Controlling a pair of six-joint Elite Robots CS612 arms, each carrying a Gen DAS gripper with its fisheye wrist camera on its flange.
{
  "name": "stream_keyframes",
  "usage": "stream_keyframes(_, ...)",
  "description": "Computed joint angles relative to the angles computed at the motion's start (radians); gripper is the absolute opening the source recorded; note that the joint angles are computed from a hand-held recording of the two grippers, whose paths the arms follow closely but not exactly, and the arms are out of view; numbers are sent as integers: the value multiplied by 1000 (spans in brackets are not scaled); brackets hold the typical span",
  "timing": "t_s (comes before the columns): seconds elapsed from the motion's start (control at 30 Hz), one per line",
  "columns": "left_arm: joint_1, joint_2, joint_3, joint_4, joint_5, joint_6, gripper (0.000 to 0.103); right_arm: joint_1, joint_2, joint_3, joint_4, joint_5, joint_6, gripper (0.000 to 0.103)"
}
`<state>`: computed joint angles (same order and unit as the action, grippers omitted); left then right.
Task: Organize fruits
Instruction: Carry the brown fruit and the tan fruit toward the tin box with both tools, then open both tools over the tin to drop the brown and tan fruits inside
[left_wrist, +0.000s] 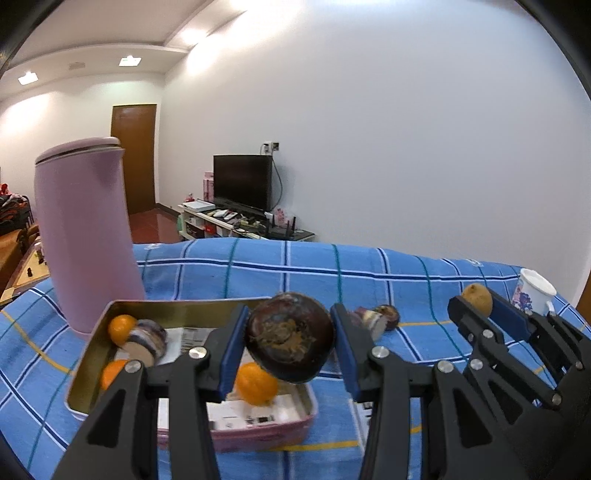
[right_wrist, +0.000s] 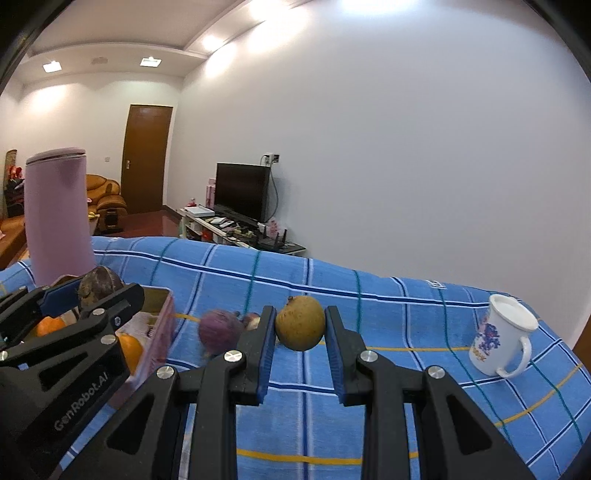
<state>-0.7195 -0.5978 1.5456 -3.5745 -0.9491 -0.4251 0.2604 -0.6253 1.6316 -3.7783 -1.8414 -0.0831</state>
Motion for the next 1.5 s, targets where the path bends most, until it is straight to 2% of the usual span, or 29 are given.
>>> stream_keyframes(0.37,34,-23,56,-15,34,-58,47,40,18,-47,37,28,2,28)
stream_keyframes(0.73,63,-39,84,8,55,-103,47,60,34,-96,92,77,20,28)
stream_keyframes(0.97,77,-50,91,95,79,-160,47,66,45,-136,157,145,67,28)
stream_keyframes(1.1,75,-54,87,156,119,-175,47,72,55,-154,175,158,72,28)
stream_keyframes(1.3,78,-62,87,247,141,-223,47,71,63,-176,234,181,87,28)
stream_keyframes(1.5,77,-63,80,298,145,-224,47,67,66,-189,293,199,94,28)
